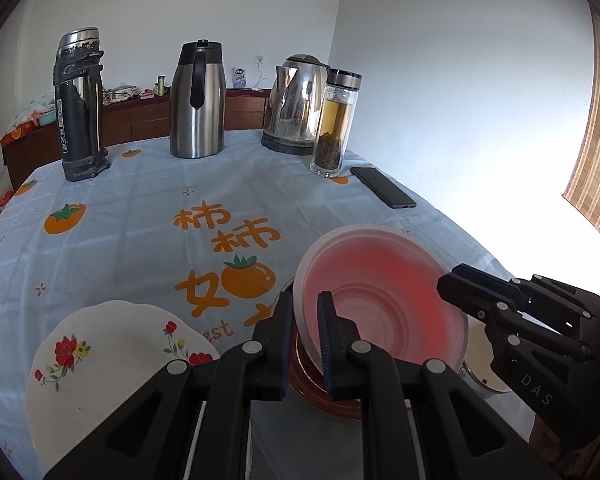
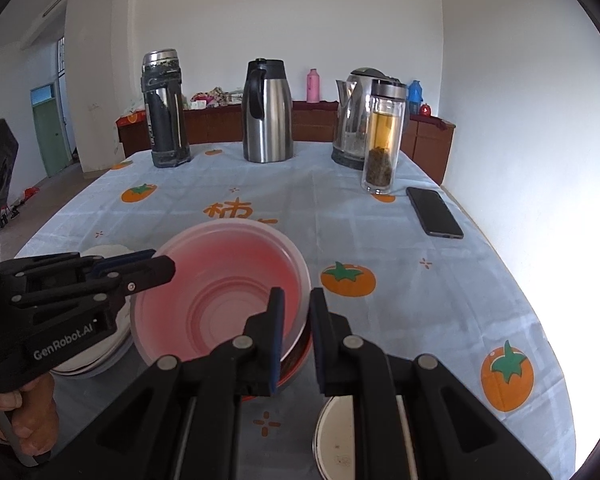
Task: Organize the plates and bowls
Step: 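Lower the pink bowl with both grippers into the steel bowl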
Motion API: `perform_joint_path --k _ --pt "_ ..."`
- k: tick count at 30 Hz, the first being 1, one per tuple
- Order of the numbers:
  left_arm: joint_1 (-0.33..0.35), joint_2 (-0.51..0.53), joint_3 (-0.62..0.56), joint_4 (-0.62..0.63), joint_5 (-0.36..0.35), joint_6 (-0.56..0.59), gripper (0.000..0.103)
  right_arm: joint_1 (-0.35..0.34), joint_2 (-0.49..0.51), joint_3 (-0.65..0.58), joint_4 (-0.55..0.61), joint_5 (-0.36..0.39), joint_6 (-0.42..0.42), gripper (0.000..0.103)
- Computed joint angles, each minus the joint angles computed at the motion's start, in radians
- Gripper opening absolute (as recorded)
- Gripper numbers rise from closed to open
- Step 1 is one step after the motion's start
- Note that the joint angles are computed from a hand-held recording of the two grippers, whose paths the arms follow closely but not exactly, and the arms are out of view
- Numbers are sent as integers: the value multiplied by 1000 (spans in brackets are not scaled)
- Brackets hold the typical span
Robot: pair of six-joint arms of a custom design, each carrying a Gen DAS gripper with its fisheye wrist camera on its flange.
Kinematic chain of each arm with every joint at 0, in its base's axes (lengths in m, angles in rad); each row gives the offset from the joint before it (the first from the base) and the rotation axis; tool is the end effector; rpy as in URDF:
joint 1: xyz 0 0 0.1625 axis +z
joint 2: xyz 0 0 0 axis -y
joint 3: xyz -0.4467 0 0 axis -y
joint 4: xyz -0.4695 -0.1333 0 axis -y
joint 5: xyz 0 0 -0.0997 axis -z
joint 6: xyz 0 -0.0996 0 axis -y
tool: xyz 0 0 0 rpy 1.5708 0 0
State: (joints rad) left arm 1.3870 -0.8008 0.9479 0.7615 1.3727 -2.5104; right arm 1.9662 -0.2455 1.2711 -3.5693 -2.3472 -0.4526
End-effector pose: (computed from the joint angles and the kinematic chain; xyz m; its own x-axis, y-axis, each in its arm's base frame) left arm 0.0120 -0.7720 0.2761 -0.7110 0.5062 -0.4881 0.6982 0.5904 -0.4048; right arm 0.3635 -0.7061 -0.0880 -0.6979 0.0064 0.7162 -0.5805 0.5807 -0.5708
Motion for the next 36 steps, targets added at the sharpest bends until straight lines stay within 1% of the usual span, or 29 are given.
perform_joint_path --k 7,16,36 --pt "5 18 -32 30 -1 -23 13 2 1 -2 16 2 5 15" --pt "2 32 -43 48 -21 -18 13 -2 -3 0 49 -6 32 16" --pt "-3 53 -65 82 -56 -15 14 -5 5 -18 90 -24 45 18"
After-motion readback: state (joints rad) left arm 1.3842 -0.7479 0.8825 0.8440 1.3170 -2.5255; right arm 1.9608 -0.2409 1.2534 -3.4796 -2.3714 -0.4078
